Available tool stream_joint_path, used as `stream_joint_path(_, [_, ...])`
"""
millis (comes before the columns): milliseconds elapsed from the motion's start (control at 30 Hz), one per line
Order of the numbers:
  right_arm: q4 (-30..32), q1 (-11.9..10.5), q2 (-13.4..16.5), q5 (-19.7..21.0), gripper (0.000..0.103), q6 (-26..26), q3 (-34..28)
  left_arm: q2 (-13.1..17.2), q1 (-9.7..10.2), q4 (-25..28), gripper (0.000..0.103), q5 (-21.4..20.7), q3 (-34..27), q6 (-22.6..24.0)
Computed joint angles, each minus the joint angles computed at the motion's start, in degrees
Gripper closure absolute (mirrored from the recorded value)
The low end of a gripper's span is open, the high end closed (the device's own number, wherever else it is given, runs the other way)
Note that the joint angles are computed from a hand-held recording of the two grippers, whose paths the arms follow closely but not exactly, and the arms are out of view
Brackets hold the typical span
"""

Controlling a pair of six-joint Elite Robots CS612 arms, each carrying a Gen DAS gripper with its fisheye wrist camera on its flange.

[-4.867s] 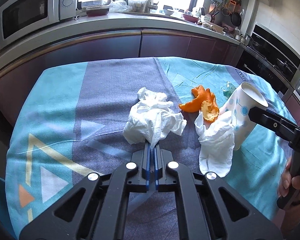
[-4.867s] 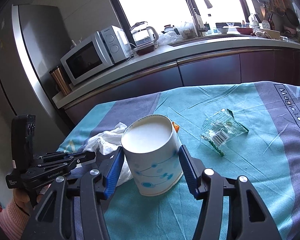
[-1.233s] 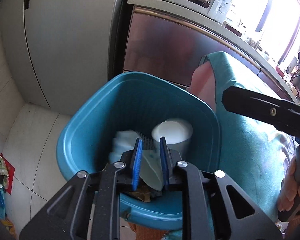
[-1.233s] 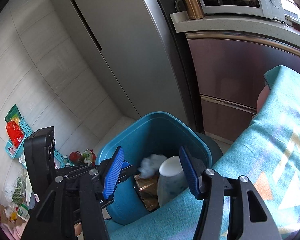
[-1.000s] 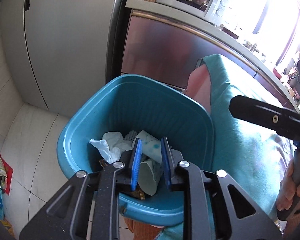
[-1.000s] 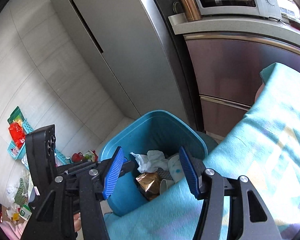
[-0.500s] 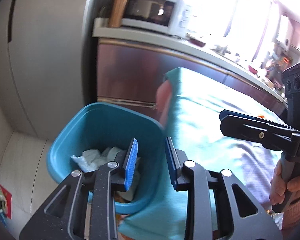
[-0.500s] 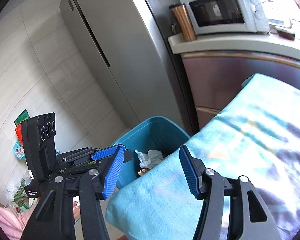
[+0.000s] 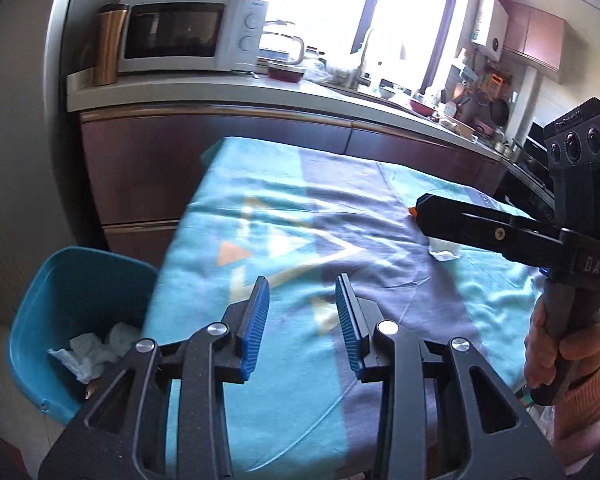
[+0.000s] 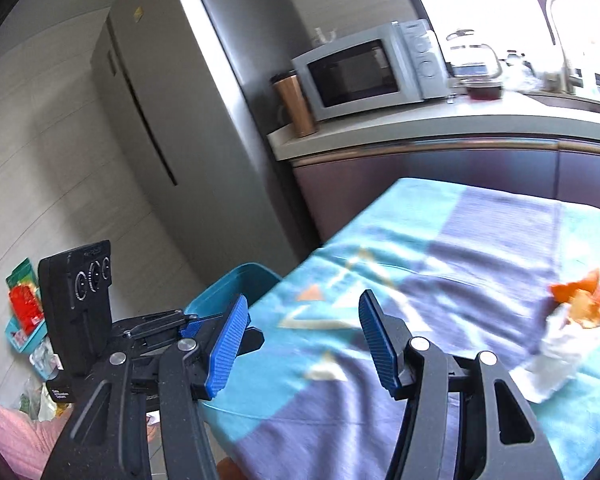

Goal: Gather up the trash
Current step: 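Move both tools back over the table, then grasp the white tissue with the left tool while the right tool grasps the clear green-trimmed packet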

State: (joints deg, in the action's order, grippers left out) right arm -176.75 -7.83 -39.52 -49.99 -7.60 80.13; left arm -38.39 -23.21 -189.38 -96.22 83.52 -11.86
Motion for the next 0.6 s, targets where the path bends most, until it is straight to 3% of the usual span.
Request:
stream_joint_path(300, [-4.42,-3.82,-0.88,-5.72,0.047,6.30,3.08,2.86,-3.13,5.89,0.064,-4.67,-6.35,4.21])
stream_joint_path(600, [-7.20,-6.71,-0.62,-9.91,0.047,10.73,4.21,6.08,-5.04,11.78,0.058,-8.08,-13.73,6.65])
